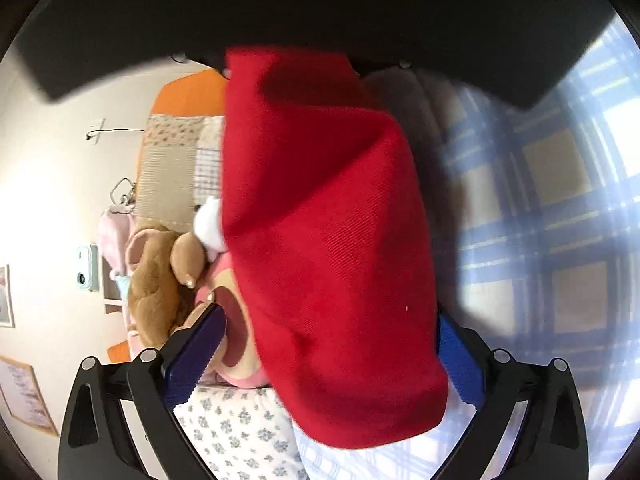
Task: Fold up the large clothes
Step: 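Grasp the red shirt bundle with both tools and lift it up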
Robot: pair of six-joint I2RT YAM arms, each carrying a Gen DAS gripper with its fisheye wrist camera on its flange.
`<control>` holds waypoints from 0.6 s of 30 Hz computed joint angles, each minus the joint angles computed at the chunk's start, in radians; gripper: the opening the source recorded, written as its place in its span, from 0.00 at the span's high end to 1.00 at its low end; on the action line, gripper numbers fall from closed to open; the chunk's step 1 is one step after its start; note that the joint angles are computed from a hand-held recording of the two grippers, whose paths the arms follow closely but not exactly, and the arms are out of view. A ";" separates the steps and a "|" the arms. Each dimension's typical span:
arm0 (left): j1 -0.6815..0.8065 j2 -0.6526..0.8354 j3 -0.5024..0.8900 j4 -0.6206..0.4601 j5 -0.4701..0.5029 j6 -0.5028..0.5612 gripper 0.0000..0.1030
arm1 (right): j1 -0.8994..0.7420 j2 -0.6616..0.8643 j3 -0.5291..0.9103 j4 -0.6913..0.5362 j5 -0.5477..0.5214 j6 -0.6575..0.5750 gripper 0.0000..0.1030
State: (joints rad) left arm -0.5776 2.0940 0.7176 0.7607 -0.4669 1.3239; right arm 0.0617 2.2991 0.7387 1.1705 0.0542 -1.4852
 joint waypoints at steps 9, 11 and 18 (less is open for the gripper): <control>0.077 0.082 0.222 -0.279 0.124 -0.125 0.01 | -0.056 0.023 -0.014 0.036 -0.107 0.005 0.66; 0.091 0.086 0.242 -0.304 0.157 -0.146 0.01 | -0.063 0.038 -0.003 0.049 -0.114 0.006 0.66; 0.085 0.082 0.214 -0.270 0.128 -0.226 0.11 | -0.045 0.062 0.035 0.049 -0.072 0.046 0.65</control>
